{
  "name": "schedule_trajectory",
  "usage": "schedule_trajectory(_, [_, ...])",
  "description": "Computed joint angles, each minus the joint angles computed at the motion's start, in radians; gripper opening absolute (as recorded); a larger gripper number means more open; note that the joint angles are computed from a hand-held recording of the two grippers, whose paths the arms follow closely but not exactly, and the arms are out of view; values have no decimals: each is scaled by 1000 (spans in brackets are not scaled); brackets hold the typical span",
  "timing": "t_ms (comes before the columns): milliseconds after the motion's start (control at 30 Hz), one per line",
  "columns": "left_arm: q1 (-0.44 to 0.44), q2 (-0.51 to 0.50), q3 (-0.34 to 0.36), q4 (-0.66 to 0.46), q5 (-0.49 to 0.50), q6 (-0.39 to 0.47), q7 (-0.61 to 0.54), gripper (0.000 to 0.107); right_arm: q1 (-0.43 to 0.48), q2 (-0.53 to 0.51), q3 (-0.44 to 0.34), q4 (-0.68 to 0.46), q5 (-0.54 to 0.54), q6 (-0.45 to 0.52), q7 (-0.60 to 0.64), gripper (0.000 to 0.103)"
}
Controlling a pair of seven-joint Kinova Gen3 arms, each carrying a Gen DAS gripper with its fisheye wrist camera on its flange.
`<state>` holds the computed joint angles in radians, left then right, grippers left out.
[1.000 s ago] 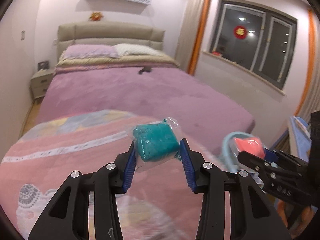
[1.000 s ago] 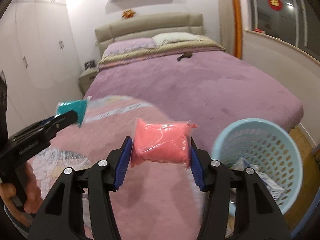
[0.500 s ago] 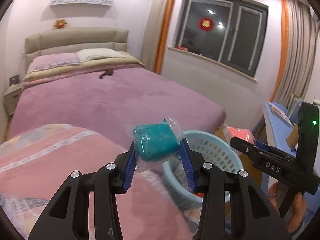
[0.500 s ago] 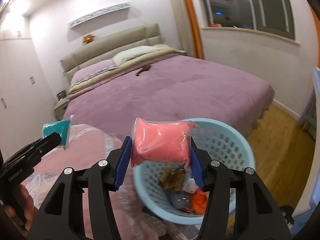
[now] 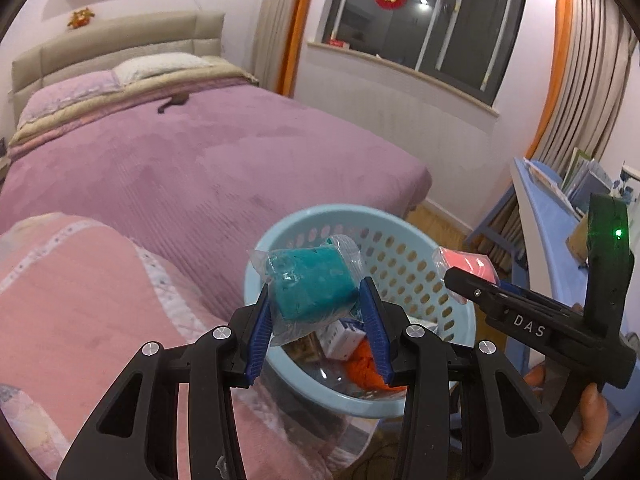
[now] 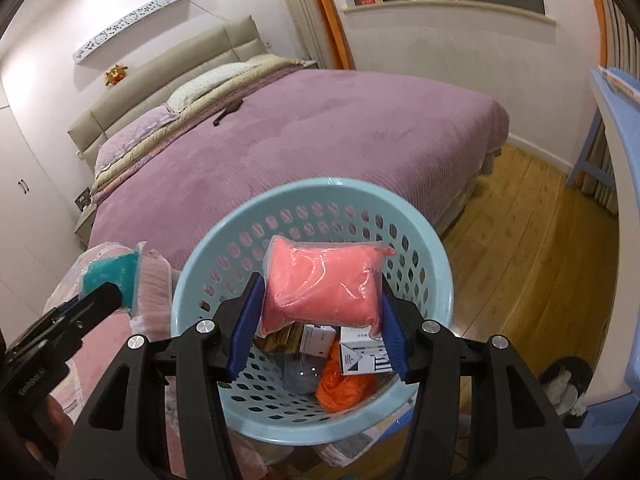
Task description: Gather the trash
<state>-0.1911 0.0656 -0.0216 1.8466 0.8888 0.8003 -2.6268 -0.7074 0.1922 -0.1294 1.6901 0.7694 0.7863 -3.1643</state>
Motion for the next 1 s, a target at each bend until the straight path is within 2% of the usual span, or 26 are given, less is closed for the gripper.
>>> schedule_trajectory(100, [-1, 13, 2, -3, -4, 12, 2, 42, 12, -1, 0, 14, -19, -22, 7, 53])
schedule_trajectory(200, [0, 9, 6, 3, 1, 1, 6, 59, 26, -9, 3, 32, -35, -61, 14, 53])
schedule_trajectory(433, [-26, -24, -22, 30, 50, 39, -55, 67, -4, -27, -9, 31, 8, -26, -13, 57])
schedule_trajectory(767, [-84, -105, -109, 78, 108, 107, -141, 68, -53, -45, -51, 0, 82, 46, -72, 65])
schedule_trajectory(900, [-98, -177, -157, 140, 153, 71, -211, 78, -86, -49, -76, -23, 116, 80, -85, 66])
schedule_trajectory(1000, [-102, -231, -205, 189, 185, 50, -266, 81, -125, -44, -94, -45, 160, 121, -96, 66])
